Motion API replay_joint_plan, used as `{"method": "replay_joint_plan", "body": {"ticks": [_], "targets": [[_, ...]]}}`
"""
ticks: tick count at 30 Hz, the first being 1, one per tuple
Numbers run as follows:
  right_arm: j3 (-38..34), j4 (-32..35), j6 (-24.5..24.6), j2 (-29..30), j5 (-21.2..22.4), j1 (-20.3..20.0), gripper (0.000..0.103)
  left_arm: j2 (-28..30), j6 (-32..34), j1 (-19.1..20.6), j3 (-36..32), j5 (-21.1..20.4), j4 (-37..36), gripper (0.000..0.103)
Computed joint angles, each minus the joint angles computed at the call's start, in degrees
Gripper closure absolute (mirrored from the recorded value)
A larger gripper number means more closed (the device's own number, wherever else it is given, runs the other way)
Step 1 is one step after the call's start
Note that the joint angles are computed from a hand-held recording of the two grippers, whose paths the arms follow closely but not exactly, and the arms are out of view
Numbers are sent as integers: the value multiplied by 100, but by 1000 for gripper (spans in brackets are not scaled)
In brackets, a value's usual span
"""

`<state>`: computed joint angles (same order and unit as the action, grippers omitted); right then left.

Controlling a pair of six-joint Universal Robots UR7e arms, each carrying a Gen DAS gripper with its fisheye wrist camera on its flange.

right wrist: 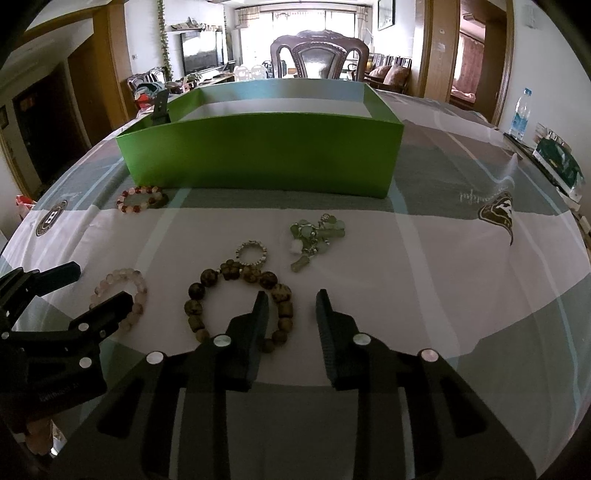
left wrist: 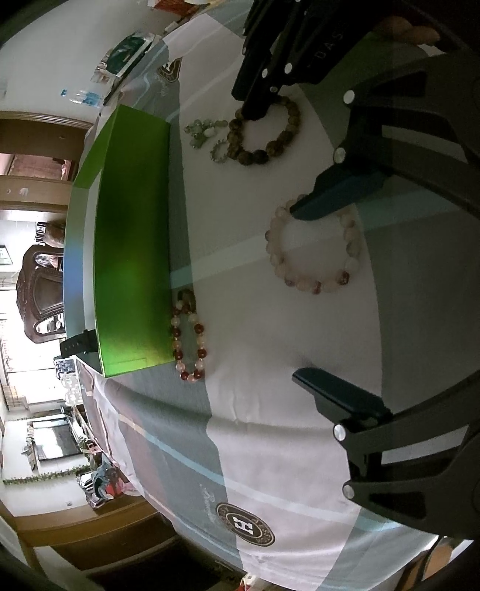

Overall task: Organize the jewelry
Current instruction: 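Grasp the pink quartz bracelet with the left tool while the right tool grasps the dark wooden bracelet, then carry both bracelets over the green box and open both tools to drop them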

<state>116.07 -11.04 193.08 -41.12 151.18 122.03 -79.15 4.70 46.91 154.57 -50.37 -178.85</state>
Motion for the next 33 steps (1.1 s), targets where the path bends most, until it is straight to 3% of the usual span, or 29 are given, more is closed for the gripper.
{"method": "replay_joint_plan", "body": {"ticks": [14, 17, 20, 22, 23, 25, 33], "targets": [[-23, -31, -102, 40, 39, 25, 74, 11, -8, 8, -1, 1, -8, 20], [-2, -89, -190, 41, 3, 31, 79, -9, 12, 7, 2, -38, 15, 23], [27, -166, -313, 29, -80, 35, 87, -80, 177, -22, 37, -191, 44, 41], [52, -216, -399, 6, -151, 21, 93, -152, 309, -62, 70, -357, 106, 63], [51, -224, -416, 12, -171, 23, 94, -182, 334, -84, 83, -409, 147, 68], [44, -219, -420, 23, -173, 31, 94, -231, 377, -126, 100, -511, 245, 91], [-68, 95, -265, 42, -305, 110, 95, -439, 236, -94, -51, -680, 839, 95]]}}
